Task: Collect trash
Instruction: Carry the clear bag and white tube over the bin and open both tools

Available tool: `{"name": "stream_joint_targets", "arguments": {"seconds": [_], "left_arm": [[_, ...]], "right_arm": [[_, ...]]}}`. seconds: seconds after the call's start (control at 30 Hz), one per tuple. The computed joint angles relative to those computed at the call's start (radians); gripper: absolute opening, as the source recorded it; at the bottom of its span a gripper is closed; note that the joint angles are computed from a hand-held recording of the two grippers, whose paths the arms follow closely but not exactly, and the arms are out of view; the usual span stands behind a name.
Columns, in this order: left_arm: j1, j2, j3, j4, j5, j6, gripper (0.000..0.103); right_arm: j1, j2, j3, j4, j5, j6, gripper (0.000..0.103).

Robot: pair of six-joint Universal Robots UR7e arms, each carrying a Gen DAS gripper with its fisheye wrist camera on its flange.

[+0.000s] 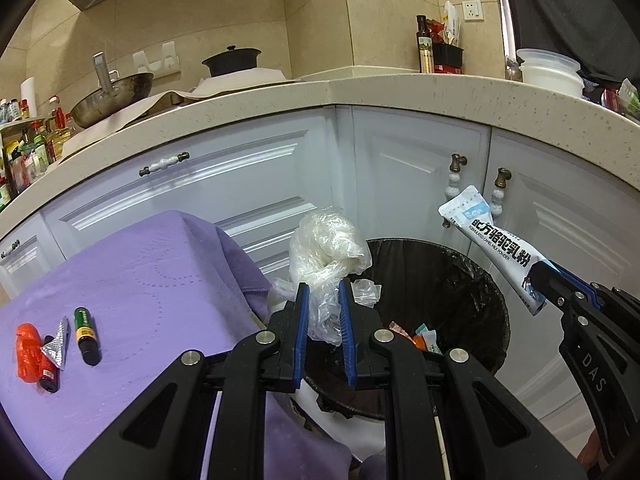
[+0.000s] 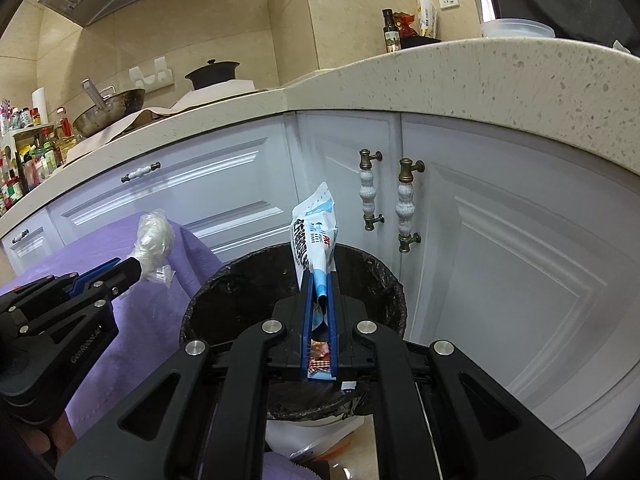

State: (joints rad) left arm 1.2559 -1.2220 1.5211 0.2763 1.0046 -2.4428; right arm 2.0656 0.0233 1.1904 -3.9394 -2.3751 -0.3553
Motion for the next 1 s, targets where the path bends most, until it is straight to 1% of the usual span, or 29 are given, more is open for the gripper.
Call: {"name": "stream_joint_targets", "arguments": {"seconds": [0.13, 0.23, 0.27, 0.3, 0.37, 0.43, 0.57, 0.83, 1.0], "left_arm": [[0.001, 0.022, -0.012, -0.009, -0.004, 0.0, 0.016], [0.005, 0.046, -0.036, 0.015, -0.004, -0.024, 0.016], [0.006, 0.058, -0.049, 0.028, -0.006, -0.038, 0.017], [0.006, 0.064, -0.054, 0.034, -0.008, -0.044, 0.017], [0.006, 0.076, -0.069, 0.051, -0.01, -0.059, 0.024], [0.004, 0.08, -0.071, 0.054, -0.014, -0.06, 0.026], [0.002, 0.075, -0.062, 0.044, -0.016, -0.052, 0.037], [0.001, 0.052, -0.05, 0.036, -0.027, -0.043, 0.043], [0.008, 0.017, -0.043, 0.034, -0.031, -0.045, 0.046]], "right_arm": [[-0.008, 0.008, -0.019, 0.012, 0.003, -0.004, 0.007], [-0.018, 0.016, -0.039, 0.025, 0.011, -0.008, 0.008], [-0.022, 0.018, -0.045, 0.033, 0.014, -0.007, 0.012], [-0.025, 0.02, -0.049, 0.029, 0.014, -0.008, 0.018], [-0.031, 0.023, -0.055, 0.033, 0.013, 0.004, 0.025], [-0.035, 0.022, -0.055, 0.045, 0.014, 0.017, 0.025], [-0.034, 0.026, -0.056, 0.049, 0.011, 0.023, 0.025], [-0.026, 0.03, -0.058, 0.05, -0.003, 0.031, 0.025], [-0.014, 0.035, -0.075, 0.07, 0.006, 0.029, 0.025]]}}
